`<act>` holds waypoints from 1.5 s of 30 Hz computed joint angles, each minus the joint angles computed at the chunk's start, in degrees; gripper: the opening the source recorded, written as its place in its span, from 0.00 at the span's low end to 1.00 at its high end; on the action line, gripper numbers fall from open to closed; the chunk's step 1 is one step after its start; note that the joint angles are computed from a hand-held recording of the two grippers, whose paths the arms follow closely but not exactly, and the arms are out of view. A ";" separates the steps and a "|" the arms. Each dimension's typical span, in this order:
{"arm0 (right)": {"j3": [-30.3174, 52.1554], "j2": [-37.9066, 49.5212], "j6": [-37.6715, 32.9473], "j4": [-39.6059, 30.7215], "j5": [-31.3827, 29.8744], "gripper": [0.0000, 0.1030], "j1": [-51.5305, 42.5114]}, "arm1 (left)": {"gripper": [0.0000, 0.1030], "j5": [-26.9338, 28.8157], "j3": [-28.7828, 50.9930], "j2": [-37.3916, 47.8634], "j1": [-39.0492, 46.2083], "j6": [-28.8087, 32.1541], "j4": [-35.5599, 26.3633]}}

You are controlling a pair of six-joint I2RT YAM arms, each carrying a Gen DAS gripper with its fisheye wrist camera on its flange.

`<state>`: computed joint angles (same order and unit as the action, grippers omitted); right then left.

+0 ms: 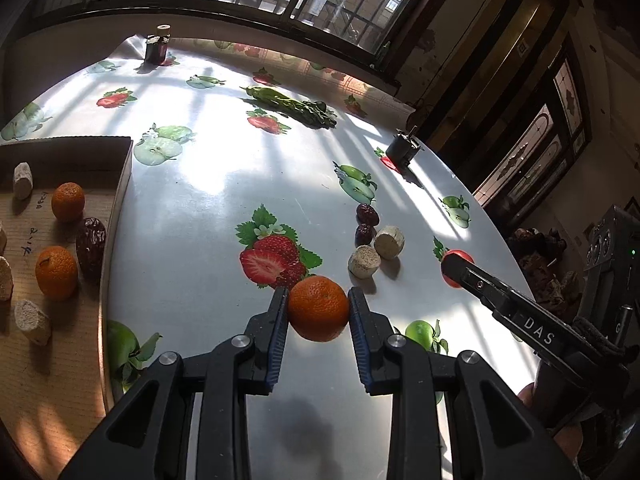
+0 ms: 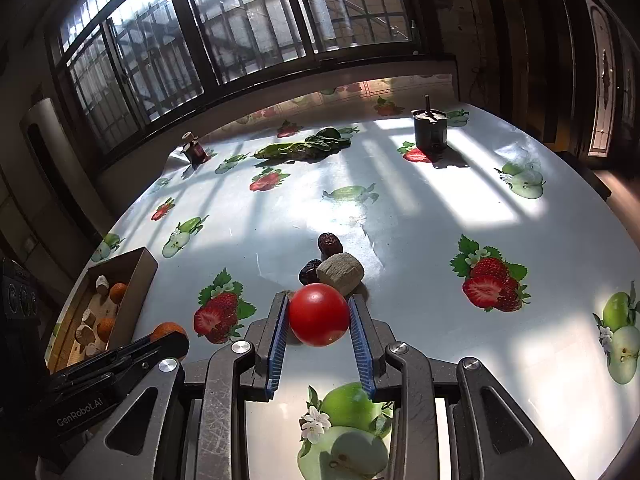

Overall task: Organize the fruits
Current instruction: 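Carry the orange and red fruit into the box and open both tools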

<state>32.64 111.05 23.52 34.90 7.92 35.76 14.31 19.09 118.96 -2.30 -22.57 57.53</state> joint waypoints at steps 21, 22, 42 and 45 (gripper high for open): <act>26.49 14.49 -3.06 -14.49 -6.21 0.32 25.66 | 0.28 5.26 -8.48 -6.39 47.49 20.82 -8.04; 28.36 15.83 -3.29 -15.74 -6.17 0.32 26.36 | 0.28 5.30 -8.02 -5.65 47.87 21.05 -8.17; 46.26 29.18 -6.06 -28.67 -4.76 0.32 30.91 | 0.28 3.20 -5.42 -0.10 49.23 21.92 -6.51; 46.26 29.28 -6.04 -28.33 -4.90 0.32 30.84 | 0.28 3.10 -5.31 0.08 49.24 21.71 -6.26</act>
<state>78.89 140.33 17.48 6.57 3.02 66.60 17.40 13.78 119.04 46.94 -0.86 51.27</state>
